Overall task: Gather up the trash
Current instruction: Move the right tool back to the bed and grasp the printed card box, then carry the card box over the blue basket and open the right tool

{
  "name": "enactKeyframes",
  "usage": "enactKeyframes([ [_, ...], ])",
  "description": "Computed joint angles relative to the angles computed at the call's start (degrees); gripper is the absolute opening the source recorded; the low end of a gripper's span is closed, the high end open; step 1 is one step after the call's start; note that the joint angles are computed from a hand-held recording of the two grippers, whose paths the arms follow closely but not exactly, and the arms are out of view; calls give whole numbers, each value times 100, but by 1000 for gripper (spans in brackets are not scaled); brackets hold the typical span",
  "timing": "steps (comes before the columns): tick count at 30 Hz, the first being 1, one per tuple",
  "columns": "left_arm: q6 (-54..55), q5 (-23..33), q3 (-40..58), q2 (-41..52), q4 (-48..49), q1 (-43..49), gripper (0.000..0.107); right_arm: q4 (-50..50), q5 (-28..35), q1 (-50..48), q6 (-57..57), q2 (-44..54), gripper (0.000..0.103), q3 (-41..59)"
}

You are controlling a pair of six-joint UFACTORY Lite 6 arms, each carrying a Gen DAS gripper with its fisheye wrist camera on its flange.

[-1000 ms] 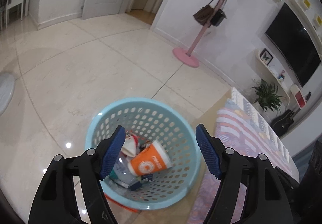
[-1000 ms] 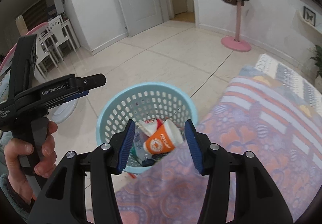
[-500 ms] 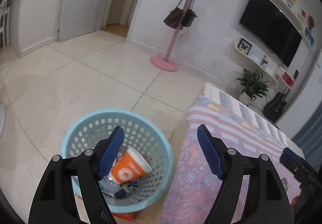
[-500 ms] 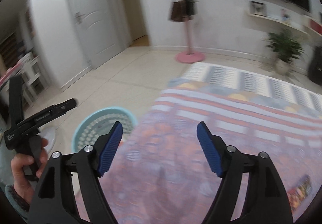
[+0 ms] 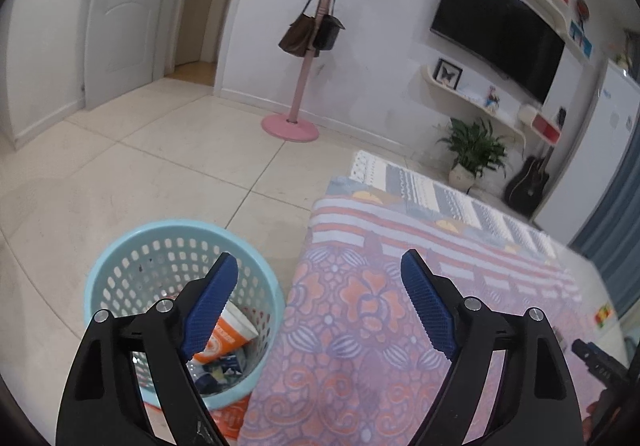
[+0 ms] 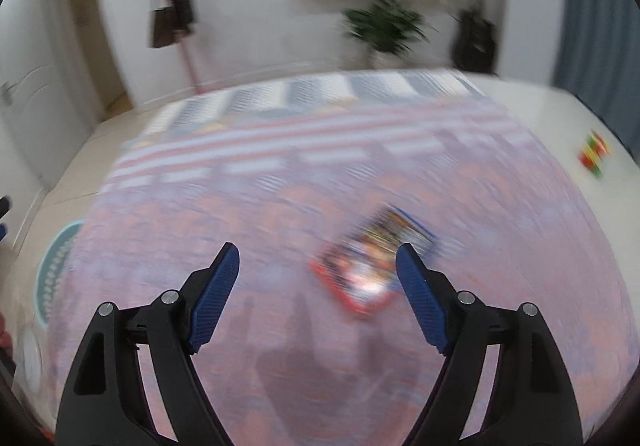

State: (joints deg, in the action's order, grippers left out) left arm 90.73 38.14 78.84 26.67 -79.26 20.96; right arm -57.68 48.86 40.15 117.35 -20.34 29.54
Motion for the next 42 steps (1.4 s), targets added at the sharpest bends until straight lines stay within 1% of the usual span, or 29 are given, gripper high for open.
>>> enactKeyframes([
  [1, 201, -204, -148, -79, -126, -129, 82, 90, -77, -159, 82, -255, 77, -286],
  [3, 405, -392, -288, -153, -231, -268, 82, 181, -557, -609, 20, -680, 77, -718],
  [4, 547, -509, -377, -192, -306, -361, 82, 199, -927, -948, -23, -922, 77, -966],
  [6, 788, -659, -520, -261, -440, -485, 82, 156, -1442, -1319, -25, -1098, 77, -1248],
  [9, 1187, -865, -719, -360, -653, -635, 82, 24, -2503, -2012, -37, -880, 77, -1435],
  [11, 1456, -1020, -842, -427, -813, -733, 82, -314, -2940, -2313, 274, -721, 78, -1530],
  [12, 1572, -1067, -887, -449, -873, -763, 82, -561, -2886, -2257, 522, -557, 82, -1433],
  [15, 1857, -1173, -1003, -505, -1018, -835, 82, -954, -2928, -2333, 687, 186, 90, -950],
  [17, 1791, -1170, -987, -462, -945, -836, 82, -1203, -2994, -2443, 812, 633, 91, -628],
  [20, 1408, -1070, -866, -365, -654, -767, 82, -1261, -2874, -2431, 695, 1323, 91, -90],
  [22, 1266, -1013, -778, -289, -563, -701, 82, -1122, -2631, -2239, 486, 1707, 89, 261],
  [23, 1265, -1015, -773, -283, -568, -680, 82, -1108, -2515, -2145, 418, 1868, 82, 386],
  [24, 1271, -1022, -783, -293, -575, -658, 82, -953, -2261, -1934, 218, 2108, 72, 622],
  [25, 1275, -1010, -765, -270, -577, -622, 82, -820, -2051, -1777, 38, 2288, 68, 807],
  [26, 1244, -987, -738, -247, -545, -591, 82, -762, -1948, -1679, -81, 2420, 64, 946],
  [27, 1201, -963, -709, -229, -506, -558, 82, -787, -1944, -1632, -102, 2493, 63, 1011],
  [32, 1154, -783, -622, -226, -459, -327, 82, -884, -1856, -1183, -124, 2828, 60, 1555],
  [36, 1021, -597, -448, -166, -372, -56, 82, -833, -1496, -633, -517, 3188, 60, 2494],
  [39, 879, -501, -295, -87, -284, 123, 82, -687, -1247, -262, -1079, 3670, 60, 3601],
  [42, 747, -401, -44, 91, -182, 389, 82, -422, -1130, 16, -1970, 4508, 60, 5201],
])
